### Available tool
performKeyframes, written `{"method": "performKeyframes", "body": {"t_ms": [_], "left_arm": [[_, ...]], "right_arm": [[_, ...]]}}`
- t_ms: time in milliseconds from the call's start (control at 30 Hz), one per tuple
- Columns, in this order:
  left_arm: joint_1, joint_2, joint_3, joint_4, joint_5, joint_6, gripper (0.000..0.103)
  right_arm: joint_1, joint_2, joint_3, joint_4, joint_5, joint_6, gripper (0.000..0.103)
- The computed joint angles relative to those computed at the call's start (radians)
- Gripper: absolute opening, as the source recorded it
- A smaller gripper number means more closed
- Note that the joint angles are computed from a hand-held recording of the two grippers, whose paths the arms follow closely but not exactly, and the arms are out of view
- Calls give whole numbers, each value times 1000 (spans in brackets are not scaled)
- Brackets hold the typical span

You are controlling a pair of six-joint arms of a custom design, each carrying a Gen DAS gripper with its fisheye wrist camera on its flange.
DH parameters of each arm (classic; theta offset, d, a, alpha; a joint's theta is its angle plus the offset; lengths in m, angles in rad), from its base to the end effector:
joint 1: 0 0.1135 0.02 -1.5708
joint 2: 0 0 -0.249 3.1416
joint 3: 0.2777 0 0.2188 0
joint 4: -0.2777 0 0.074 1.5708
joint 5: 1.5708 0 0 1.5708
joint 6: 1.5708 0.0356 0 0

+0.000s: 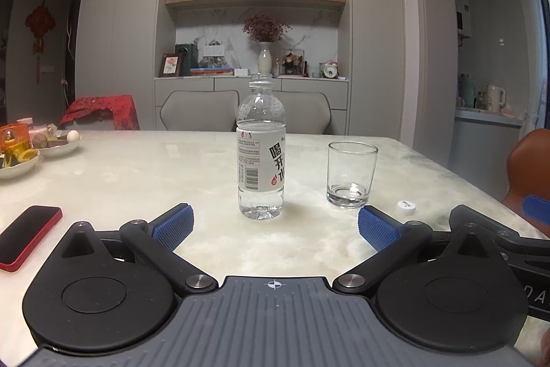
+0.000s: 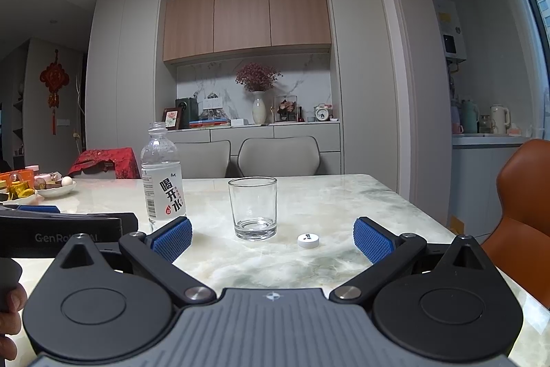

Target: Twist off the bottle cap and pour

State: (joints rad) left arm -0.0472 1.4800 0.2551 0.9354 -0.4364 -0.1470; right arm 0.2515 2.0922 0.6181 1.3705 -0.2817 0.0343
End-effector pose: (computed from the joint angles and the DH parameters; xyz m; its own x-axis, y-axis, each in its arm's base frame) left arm 0.2275 0.0043 0.1535 -0.2291 -0.1221 -0.9657 -0.3997 0.9164 -0.0210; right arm 0.3188 0.0921 0.1146 -0.1175 0.0038 -0.9931 -0.5031 0.8619 0.0628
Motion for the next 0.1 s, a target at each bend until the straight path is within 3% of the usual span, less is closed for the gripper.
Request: {"method": "performKeyframes", "body": {"t_ms": [100], "left_arm": [[-1, -1, -2, 1, -4, 0, 103]], "right_arm": [[-1, 0, 1, 0, 1, -2, 103]]}}
